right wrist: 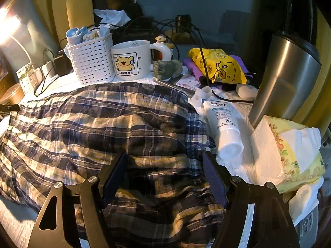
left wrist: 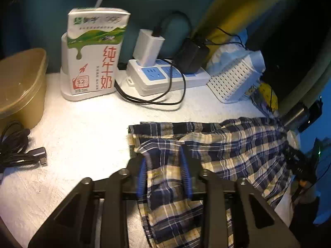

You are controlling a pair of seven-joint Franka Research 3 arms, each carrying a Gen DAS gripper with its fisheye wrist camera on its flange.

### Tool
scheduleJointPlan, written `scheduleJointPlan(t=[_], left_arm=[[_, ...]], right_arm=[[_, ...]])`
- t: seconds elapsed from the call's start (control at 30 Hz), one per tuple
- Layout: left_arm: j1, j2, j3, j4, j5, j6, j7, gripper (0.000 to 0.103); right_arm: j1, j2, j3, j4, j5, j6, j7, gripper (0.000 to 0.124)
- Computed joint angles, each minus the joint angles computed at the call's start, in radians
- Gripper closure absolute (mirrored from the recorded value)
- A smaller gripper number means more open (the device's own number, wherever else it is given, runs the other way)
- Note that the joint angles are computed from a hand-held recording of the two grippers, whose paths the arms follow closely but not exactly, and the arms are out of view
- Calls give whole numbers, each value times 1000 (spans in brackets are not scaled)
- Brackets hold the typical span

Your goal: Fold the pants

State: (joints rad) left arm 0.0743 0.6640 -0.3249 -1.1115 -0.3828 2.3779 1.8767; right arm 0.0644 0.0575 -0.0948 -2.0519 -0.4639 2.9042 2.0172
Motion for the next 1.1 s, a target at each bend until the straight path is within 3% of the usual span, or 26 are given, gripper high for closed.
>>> scheduleJointPlan(t=[0.13, 0.27, 0.43, 0.53, 0.6, 0.7, 0.8, 0.83, 0.93, 1.03, 1.1], left_arm=[[3, 15, -6, 19, -11, -7, -1, 71], [-30, 83, 17, 131, 33, -77, -56, 70], [-47, 150, 25, 237, 61, -108, -115, 70], [-86, 123, 73, 194, 153, -52, -126, 70], [-154, 69, 162, 117, 306, 7, -195, 70], [-138, -2, 149, -2, 352, 75, -215, 70], [-149, -64, 186, -98, 430, 175, -304, 70], [-136, -84, 173, -126, 429, 211, -311, 70], [-65, -137, 64, -192, 345, 305, -211, 70], [-63, -113, -3, -143, 307, 248, -72, 70], [-102, -65, 0, -68, 313, 173, -27, 70]], right_arm=[[1, 1, 0, 0, -2, -4, 2, 49], [2, 1, 0, 2, -3, -7, 2, 49], [1, 2, 1, 3, 9, -10, -6, 49], [1, 3, 1, 4, 14, -13, -14, 49], [1, 4, -2, 6, 10, -16, -10, 49], [1, -2, -6, 5, -23, -36, 27, 49], [-3, -15, -7, -1, -69, -62, 78, 49], [-4, -22, -9, -1, -110, -74, 122, 49], [-22, -60, 2, -15, -166, -56, 190, 49], [-35, -68, 28, 5, -170, -9, 162, 49], [-28, -32, 43, 47, -91, 20, 54, 49]])
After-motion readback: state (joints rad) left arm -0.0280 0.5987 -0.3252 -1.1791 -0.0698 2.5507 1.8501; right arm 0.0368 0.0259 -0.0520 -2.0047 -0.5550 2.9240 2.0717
